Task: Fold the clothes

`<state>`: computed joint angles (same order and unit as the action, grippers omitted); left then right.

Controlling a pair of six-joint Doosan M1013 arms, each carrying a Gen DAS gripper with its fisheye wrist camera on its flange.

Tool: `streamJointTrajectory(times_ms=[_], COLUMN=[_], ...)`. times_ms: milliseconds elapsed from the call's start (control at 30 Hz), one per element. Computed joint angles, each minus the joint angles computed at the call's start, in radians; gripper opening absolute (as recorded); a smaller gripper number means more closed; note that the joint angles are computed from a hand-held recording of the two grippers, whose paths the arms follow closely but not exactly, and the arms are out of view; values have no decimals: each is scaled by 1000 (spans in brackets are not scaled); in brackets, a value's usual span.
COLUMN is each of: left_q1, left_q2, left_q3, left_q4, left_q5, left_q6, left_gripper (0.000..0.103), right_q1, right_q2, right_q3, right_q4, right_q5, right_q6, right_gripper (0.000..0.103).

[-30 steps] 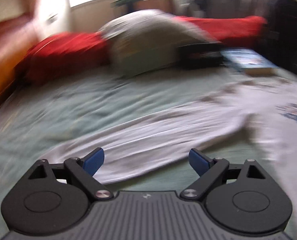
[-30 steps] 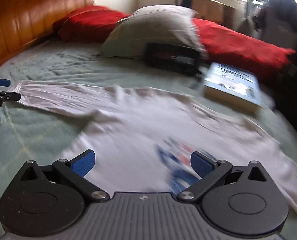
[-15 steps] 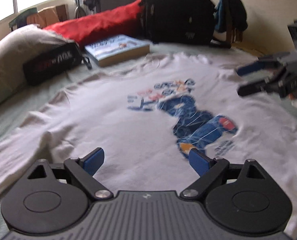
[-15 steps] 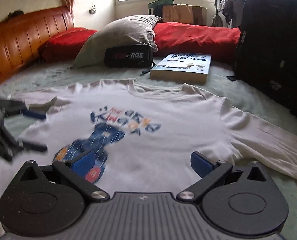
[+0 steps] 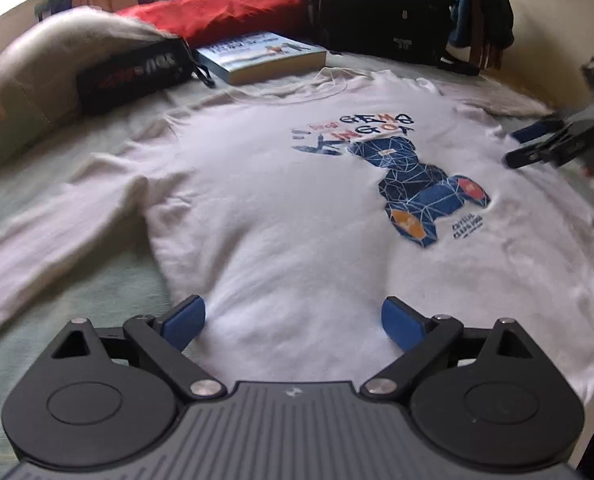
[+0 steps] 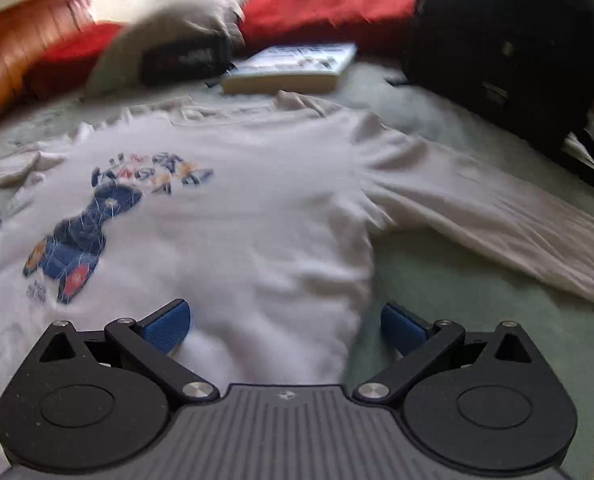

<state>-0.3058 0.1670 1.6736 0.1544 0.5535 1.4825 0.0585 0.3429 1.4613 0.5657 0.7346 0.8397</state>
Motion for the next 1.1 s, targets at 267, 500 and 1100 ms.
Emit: streamJointTrajectory(times_ms=[267,500,1100], left_q1=[-70,-97,-126], left_q2=[-42,-80,-90], left_q3=[43,143,129], left_q4=[-28,-31,-150], left_q5=[-98,-91,-131], left_q6=[59,-24,107], left_gripper=[95,95,96], right_q1=[37,50,38], right_q2=[-120,-145,-186], right_q3=[153,248,291], right_q4=[180,172,339], right_q5=[-29,-74,-14], right_q6=[-269,-297,-547], right_gripper=[103,103,103])
